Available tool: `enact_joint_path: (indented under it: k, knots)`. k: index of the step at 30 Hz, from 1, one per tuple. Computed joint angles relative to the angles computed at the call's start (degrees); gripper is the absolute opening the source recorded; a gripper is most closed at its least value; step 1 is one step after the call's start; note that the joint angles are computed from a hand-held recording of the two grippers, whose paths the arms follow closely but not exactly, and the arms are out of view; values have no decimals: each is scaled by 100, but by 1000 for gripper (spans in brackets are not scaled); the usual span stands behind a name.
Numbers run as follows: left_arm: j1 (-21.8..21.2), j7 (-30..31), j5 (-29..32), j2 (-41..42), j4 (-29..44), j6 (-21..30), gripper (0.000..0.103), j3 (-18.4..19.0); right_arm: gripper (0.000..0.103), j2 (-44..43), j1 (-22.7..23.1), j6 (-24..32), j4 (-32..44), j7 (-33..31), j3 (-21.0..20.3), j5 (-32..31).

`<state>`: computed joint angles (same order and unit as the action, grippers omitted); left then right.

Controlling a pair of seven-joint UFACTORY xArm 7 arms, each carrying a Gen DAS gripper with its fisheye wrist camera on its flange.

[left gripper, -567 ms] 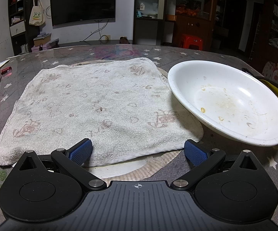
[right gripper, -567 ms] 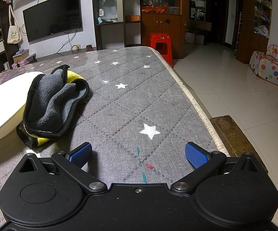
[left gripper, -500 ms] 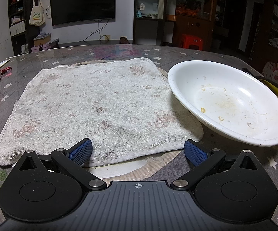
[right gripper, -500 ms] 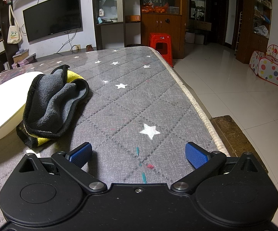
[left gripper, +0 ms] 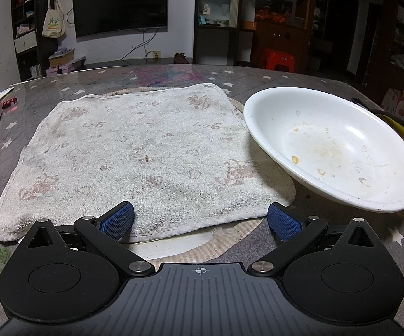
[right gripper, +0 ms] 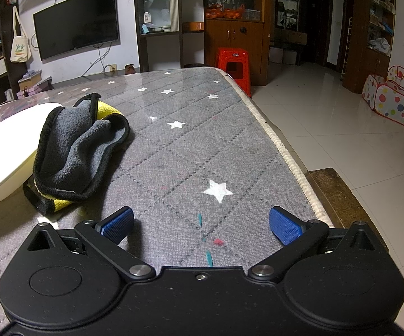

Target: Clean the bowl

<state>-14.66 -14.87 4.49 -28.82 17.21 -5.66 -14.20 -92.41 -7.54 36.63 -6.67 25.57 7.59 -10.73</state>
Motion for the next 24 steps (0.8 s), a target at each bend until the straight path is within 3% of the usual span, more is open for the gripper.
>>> enact_joint_path:
  k: [24]
  knots:
    - [2, 26, 14, 28, 14, -10, 103, 31, 103, -77, -28, 80, 14, -82, -39, 22]
